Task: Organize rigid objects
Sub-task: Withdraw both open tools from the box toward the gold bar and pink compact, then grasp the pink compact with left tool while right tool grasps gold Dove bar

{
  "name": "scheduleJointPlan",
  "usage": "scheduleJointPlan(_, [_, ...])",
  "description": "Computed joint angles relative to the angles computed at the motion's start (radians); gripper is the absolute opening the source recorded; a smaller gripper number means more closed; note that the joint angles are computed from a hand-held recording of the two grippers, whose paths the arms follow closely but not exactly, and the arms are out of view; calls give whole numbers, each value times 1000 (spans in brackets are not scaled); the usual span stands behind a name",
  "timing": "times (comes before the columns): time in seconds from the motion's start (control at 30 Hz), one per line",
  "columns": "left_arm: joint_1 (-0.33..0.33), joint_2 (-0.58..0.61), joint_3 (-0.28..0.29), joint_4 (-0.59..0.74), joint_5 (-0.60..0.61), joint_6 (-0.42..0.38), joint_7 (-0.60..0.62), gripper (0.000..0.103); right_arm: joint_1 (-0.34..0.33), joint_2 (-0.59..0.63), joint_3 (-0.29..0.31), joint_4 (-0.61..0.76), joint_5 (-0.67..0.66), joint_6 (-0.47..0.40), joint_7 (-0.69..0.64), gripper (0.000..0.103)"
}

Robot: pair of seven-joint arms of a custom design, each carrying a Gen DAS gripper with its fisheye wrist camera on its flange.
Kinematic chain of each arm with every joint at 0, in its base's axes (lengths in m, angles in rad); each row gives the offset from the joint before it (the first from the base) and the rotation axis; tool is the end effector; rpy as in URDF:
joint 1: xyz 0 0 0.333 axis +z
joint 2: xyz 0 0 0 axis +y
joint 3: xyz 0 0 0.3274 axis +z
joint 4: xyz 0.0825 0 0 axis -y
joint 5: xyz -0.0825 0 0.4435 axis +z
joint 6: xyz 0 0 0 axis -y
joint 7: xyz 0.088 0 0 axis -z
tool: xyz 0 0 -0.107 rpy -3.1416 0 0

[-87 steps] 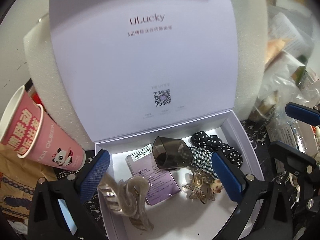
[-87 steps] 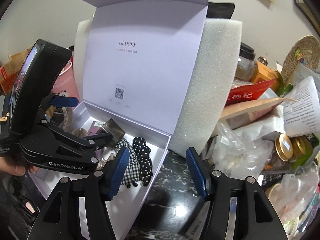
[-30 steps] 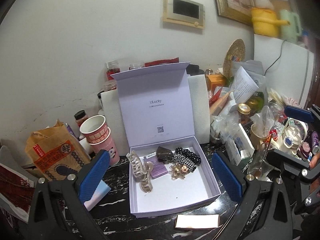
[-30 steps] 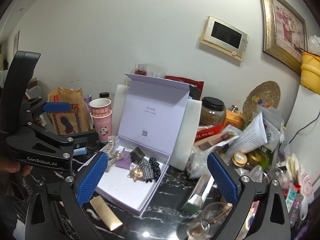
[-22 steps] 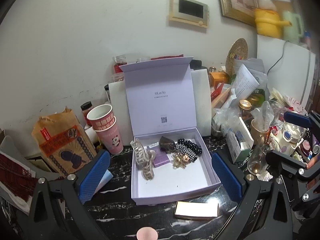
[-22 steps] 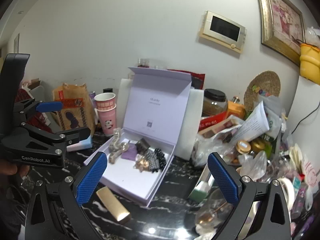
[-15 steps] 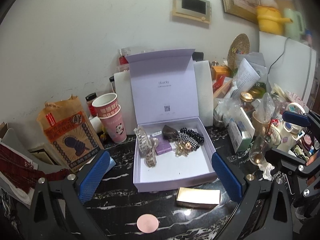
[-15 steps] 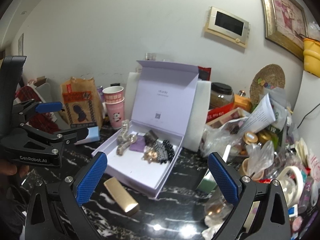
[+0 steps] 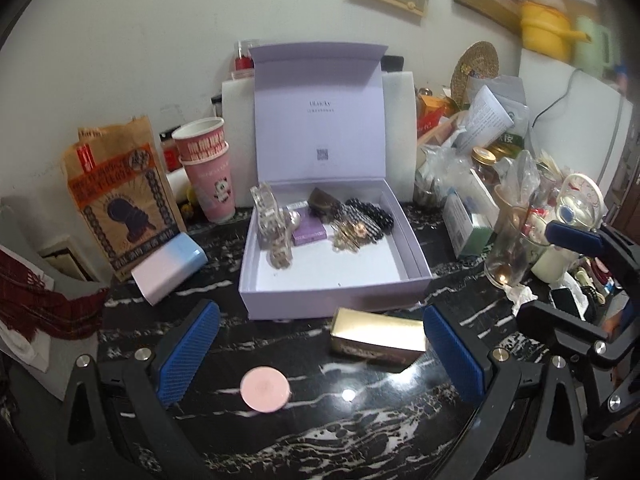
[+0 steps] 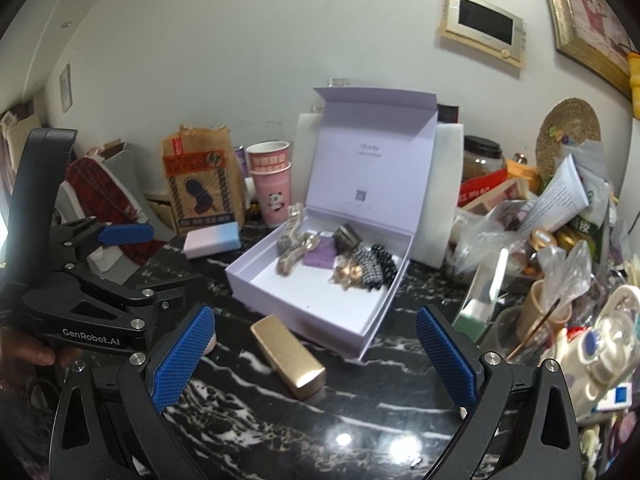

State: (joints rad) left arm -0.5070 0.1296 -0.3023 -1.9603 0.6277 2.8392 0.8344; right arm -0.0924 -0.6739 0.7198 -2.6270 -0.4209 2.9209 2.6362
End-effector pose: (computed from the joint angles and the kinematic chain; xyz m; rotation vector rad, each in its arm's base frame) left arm 0.4534 -0.5097 0.4766 -1.2266 2.2822 -0.9957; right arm 0.3614 0.3056 0.4729 -1.6243 1.6068 -0.8000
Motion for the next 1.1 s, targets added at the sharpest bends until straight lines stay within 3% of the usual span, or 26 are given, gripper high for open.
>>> scheduleJointPlan(0.23, [6,3,-3,-43,-49,14,18,103,15,45,0,-30,35,67,3,102])
scheduleJointPlan(0.53, [41,30,-22,-84,-213,61,132,103,-30,101,44,-41,74,124,-1,102])
scheduleJointPlan(0.77, [33,62,-1,-89,-191,69,140,103,-116,172,122,-16,76,153,-5,102])
scheduleJointPlan(1.1, [78,128,-23,-79,-317,71,253,103,-275,272,249,48,10,150,-1,102])
